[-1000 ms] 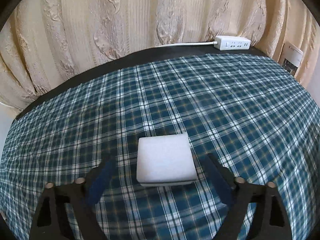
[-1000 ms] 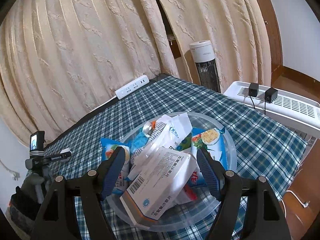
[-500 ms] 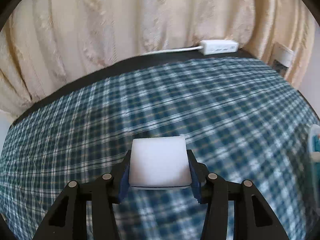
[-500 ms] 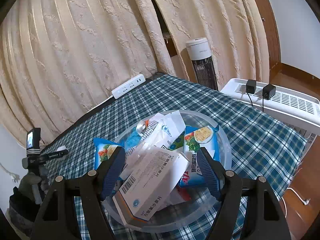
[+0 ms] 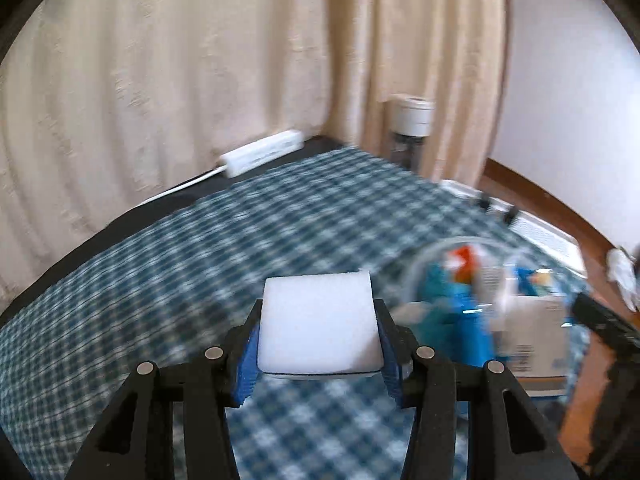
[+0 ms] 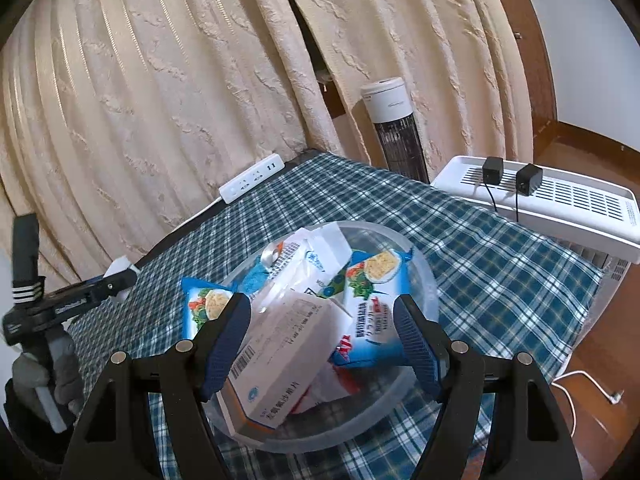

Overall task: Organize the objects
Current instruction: 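Carry the white sponge into the bowl and open the left gripper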

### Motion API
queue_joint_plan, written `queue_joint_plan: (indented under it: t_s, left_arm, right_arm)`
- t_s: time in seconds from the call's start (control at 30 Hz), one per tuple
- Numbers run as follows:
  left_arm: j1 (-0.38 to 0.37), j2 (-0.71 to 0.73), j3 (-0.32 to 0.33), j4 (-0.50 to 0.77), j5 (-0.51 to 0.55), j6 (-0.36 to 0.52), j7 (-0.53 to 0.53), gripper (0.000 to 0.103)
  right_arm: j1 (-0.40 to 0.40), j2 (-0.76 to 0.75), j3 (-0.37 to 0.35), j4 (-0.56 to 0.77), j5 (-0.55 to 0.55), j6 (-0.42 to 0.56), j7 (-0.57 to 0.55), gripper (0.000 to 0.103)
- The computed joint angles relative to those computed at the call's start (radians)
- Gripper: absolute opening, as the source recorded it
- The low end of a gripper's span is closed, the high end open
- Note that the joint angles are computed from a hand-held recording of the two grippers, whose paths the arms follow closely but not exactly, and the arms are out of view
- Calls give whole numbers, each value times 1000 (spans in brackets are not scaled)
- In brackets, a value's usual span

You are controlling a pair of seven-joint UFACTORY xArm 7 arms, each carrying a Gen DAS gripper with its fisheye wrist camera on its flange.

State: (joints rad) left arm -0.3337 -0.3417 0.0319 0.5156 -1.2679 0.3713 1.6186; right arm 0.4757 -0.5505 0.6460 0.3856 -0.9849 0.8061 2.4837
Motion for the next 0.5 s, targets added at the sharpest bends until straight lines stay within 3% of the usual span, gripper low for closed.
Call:
queue_joint_plan:
  t_s: [0.17,0.5]
  left_arm:
    - [-47,-69,-31,-44,50,55,-62,53]
    - [-174,-90,-71,-94,60,23,-120,53]
  right_arm:
    - [31,-45,4,-28,42,18,-6,75]
    - [53,-137,38,-87,130,15,-16,75]
